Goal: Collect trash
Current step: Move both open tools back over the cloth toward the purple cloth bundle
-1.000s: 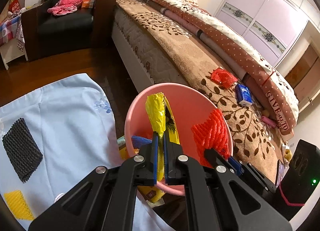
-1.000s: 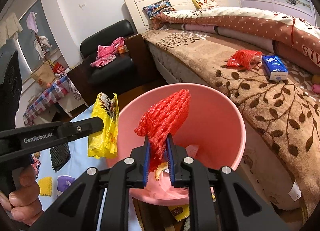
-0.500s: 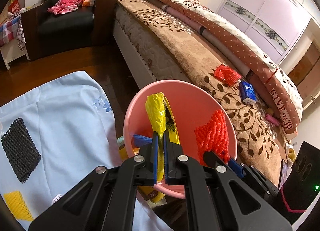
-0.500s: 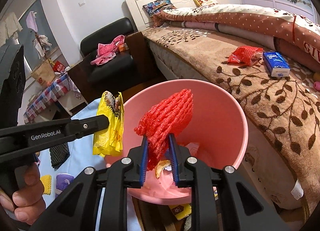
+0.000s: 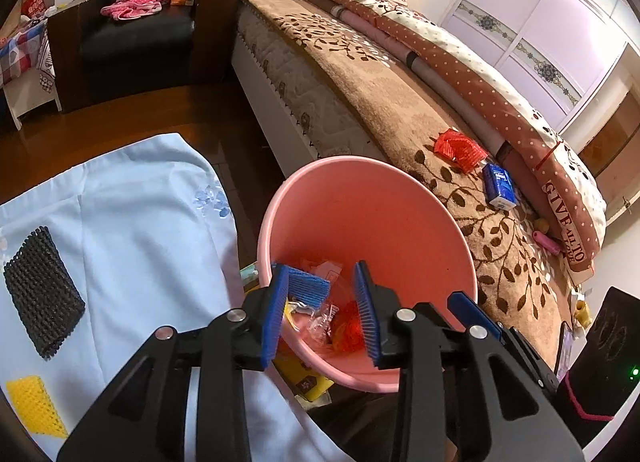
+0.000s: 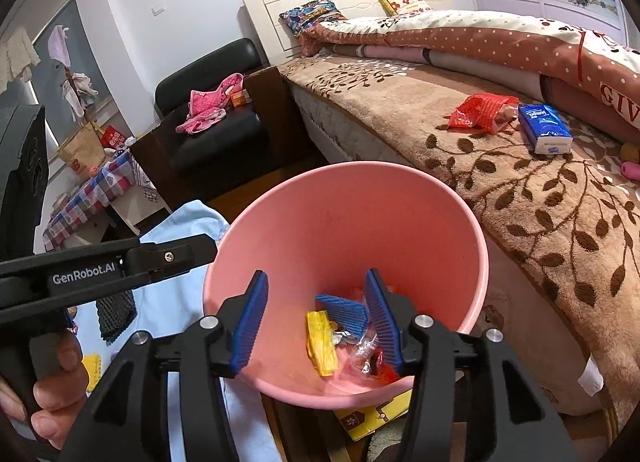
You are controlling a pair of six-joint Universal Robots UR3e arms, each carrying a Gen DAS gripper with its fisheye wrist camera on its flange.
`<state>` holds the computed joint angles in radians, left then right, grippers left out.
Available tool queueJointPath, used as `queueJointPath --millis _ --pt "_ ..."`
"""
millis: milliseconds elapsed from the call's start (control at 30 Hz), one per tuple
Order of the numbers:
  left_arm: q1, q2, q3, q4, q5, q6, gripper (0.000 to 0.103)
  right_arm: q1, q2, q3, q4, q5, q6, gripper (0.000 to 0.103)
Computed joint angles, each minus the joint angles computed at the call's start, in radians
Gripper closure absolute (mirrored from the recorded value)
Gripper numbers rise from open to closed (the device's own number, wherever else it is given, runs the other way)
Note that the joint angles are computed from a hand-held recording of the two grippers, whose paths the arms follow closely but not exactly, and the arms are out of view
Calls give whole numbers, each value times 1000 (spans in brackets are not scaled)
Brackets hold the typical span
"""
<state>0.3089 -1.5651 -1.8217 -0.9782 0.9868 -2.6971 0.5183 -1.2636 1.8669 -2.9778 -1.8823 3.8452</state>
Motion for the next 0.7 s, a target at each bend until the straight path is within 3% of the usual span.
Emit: queueJointPath --millis 700 --pt "111 74 -21 -75 -11 50 69 15 -26 13 -15 -18 -1 48"
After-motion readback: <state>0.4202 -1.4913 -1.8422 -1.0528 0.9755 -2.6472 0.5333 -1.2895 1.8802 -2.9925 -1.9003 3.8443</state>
